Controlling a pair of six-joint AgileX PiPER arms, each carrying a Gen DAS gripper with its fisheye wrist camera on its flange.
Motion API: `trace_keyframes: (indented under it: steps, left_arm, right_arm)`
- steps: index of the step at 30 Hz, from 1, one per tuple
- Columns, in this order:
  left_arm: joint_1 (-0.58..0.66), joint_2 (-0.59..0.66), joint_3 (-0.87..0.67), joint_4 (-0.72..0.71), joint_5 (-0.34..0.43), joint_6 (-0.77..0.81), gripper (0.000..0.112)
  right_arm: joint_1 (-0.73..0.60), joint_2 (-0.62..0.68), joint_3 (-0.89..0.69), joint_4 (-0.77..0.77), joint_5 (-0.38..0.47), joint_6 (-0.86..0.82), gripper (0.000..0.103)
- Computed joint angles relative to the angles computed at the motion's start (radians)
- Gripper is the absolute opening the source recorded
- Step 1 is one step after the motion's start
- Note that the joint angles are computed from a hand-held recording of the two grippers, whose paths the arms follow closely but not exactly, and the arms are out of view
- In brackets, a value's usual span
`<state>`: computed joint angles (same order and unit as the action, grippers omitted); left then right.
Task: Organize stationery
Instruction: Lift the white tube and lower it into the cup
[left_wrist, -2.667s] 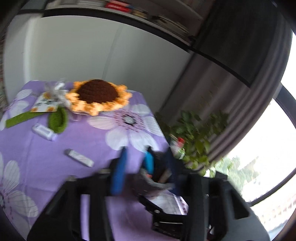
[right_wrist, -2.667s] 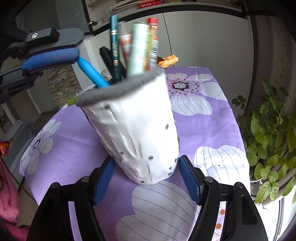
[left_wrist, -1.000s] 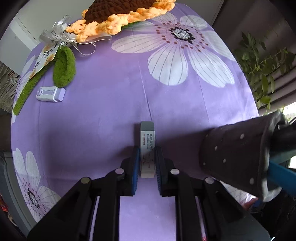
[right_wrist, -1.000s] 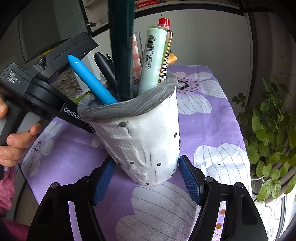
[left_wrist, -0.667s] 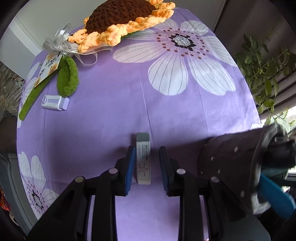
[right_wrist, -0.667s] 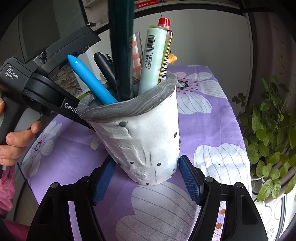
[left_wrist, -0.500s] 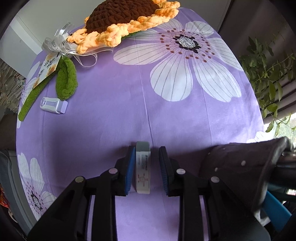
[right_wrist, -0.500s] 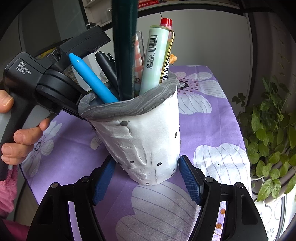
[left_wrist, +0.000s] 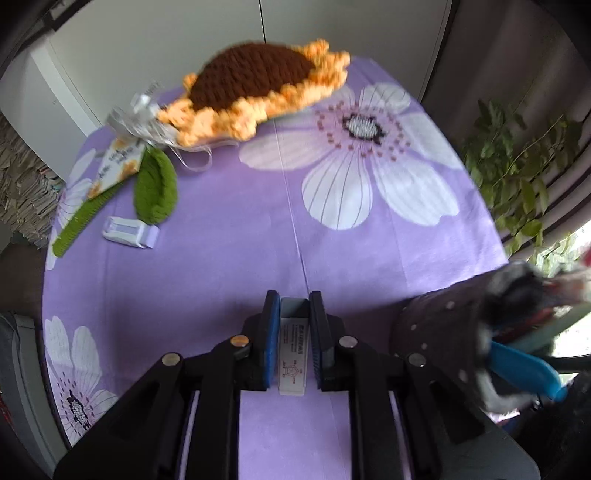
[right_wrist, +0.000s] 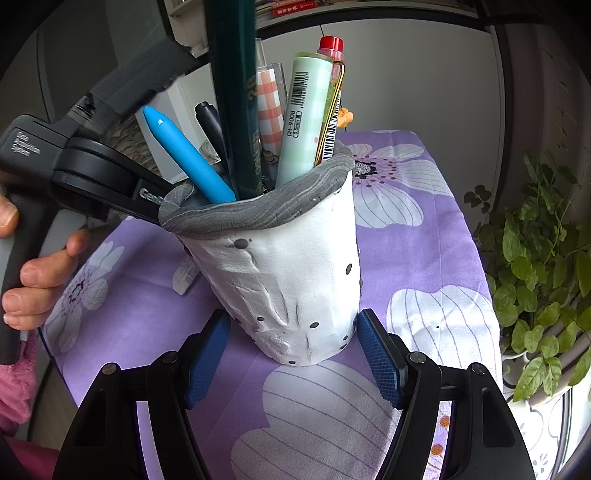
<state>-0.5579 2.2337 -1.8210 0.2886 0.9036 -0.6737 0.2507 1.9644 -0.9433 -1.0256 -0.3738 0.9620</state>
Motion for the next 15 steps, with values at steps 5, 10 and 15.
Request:
trace_keyframes:
  steps: [5, 10, 15]
  left_arm:
    - [-0.027, -0.205, 0.225, 0.023, -0.149, -0.06, 0.014]
    - [-0.075, -0.33, 0.33, 0.083, -0.234, -0.124, 0.014]
    - [-0.12, -0.416, 0.387, 0.157, -0.339, -0.189, 0.014]
  right_arm:
    - [-0.003, -0.001, 0.002, 0.005, -0.004, -0.006, 0.072]
    - [-0.002, 0.0, 0.004, 0.016, -0.004, -0.019, 0.072]
    - [0.007, -0.003, 0.007, 0.035, -0.003, -0.054, 0.069]
